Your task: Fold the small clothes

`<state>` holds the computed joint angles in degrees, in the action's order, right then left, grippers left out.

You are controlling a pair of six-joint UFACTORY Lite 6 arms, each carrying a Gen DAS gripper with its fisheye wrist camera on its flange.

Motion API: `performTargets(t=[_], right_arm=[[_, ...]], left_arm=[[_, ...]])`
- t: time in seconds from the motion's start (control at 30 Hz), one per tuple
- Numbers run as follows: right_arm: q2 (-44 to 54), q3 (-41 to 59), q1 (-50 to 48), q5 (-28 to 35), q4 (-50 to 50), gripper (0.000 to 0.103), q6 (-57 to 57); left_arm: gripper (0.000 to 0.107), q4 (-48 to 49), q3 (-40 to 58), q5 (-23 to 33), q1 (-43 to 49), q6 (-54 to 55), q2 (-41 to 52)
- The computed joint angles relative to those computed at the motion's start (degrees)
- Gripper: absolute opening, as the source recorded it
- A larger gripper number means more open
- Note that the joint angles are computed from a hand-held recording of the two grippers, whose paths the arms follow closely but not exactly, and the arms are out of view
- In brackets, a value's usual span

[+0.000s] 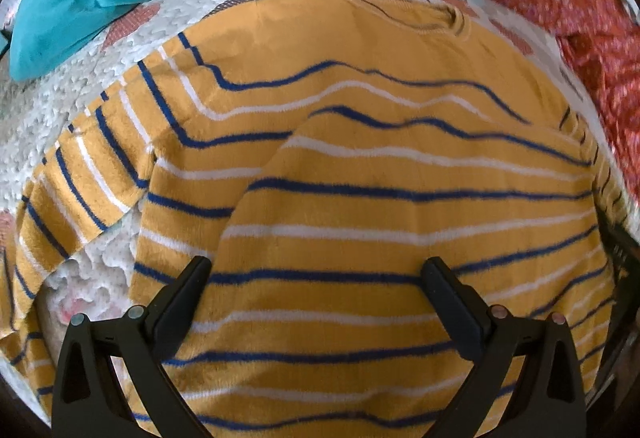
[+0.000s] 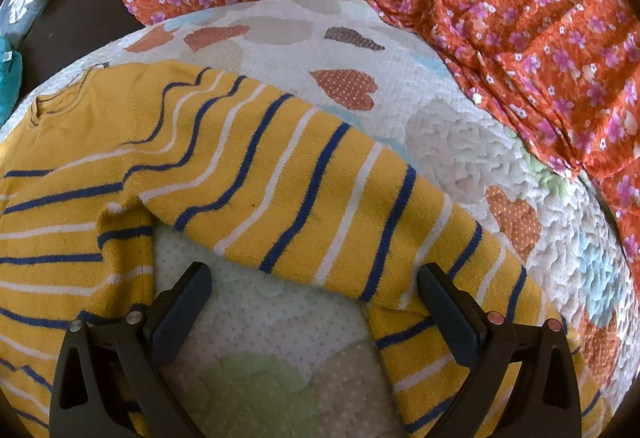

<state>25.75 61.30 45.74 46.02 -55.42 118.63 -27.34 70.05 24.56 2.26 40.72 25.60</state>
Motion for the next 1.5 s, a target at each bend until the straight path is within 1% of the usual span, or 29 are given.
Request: performTargets(t=[0.07, 0.17, 0.2, 0.27, 0.3, 0.4, 0.43, 0.5, 0.53, 0.63, 0.7, 0.77, 0.83, 0.9, 1.0, 1.07, 1.1, 1.17, 1.2, 1.33, 1.37, 1.43, 1.5], right_arm=[[-0.2, 0.0, 0.0, 0.2, 0.8, 0.103, -0.6], [-1.0, -1.4, 1.5, 0.8, -1.4, 0.103, 2.8], [-1.5, -1.9, 2.2, 1.0, -2.2, 0.103, 3.7], [-2.3, -2.6, 3.4, 1.8, -3.4, 0.103, 5.1], [-2.9, -2.9, 4.6, 3.3, -4.3, 0.103, 6.2], [-3.6, -0.3, 7.8, 9.5, -2.8, 0.102, 4.3], [-4.5, 0.4, 8.7, 10.8, -1.9, 0.102, 3.2], [-7.6, 1.9, 11.4, 13.8, -0.2, 0.103, 1.9], [-8.7, 2.9, 13.1, 15.6, 0.2, 0.103, 2.0], [-9.7, 9.3, 19.5, 22.1, 2.6, 0.103, -0.1], [-8.9, 13.3, 22.9, 24.9, 3.1, 0.103, -1.0], [-6.1, 20.5, 27.3, 29.7, 3.3, 0.103, -2.5], [-3.4, 26.6, 30.0, 32.6, 3.3, 0.103, -4.7], [-0.7, 32.6, 32.0, 34.6, 2.8, 0.103, -6.4], [2.5, 39.5, 33.4, 37.3, 2.5, 0.103, -8.0], [5.4, 44.7, 34.2, 39.7, 1.9, 0.103, -10.1], [6.3, 46.2, 34.6, 40.5, 1.8, 0.103, -10.6], [7.6, 48.5, 35.0, 41.2, 1.9, 0.103, -11.6], [8.3, 49.8, 35.1, 41.4, 2.2, 0.103, -12.2], [9.9, 52.5, 35.5, 42.9, 3.2, 0.103, -14.0], [10.3, 52.9, 35.6, 43.3, 3.4, 0.103, -14.3], [9.9, 52.4, 35.8, 43.9, 4.0, 0.103, -14.1], [9.5, 51.6, 35.9, 44.2, 4.5, 0.103, -13.8]], left_arm=[[0.103, 1.2, -2.2, -1.2, -0.1, -1.5, -1.9], [0.103, 7.5, -5.8, -3.0, -0.6, -9.2, -5.9], [0.102, 9.5, -7.4, -3.8, -0.7, -11.7, -7.8], [0.102, 8.1, -11.5, -5.0, 0.3, -11.0, -13.9], [0.102, 8.9, -13.1, -5.2, 0.7, -12.2, -17.1], [0.102, 17.4, -15.3, -3.4, 1.1, -20.7, -27.0], [0.102, 22.1, -15.7, -2.6, 0.9, -25.0, -30.9], [0.102, 28.1, -14.8, 0.7, 0.6, -30.4, -36.9], [0.102, 27.8, -14.0, 3.1, 0.9, -30.3, -39.8], [0.102, 19.4, -9.8, 11.8, 4.5, -23.1, -46.2], [0.102, 15.1, -8.7, 15.3, 7.2, -18.2, -50.3], [0.102, 11.1, -6.8, 19.0, 9.9, -13.6, -53.8], [0.102, 7.5, -5.3, 22.0, 13.1, -9.9, -55.9], [0.102, 4.5, -3.9, 25.0, 16.4, -7.2, -57.5], [0.102, -2.9, -1.8, 30.7, 24.4, -0.5, -58.9], [0.102, -8.2, -0.7, 35.7, 30.6, 3.5, -59.3], [0.102, -11.5, 0.1, 39.4, 34.3, 5.6, -59.1], [0.102, -15.6, 0.4, 44.8, 39.8, 9.0, -59.2], [0.102, -16.5, 0.3, 46.1, 40.9, 9.6, -59.4], [0.102, -16.9, -0.6, 47.6, 40.7, 9.4, -60.5], [0.102, -17.5, -0.7, 48.9, 41.4, 9.7, -60.3], [0.102, -18.1, -1.0, 50.7, 41.9, 9.8, -59.9], [0.102, -17.8, -1.9, 50.5, 41.4, 9.6, -60.6]])
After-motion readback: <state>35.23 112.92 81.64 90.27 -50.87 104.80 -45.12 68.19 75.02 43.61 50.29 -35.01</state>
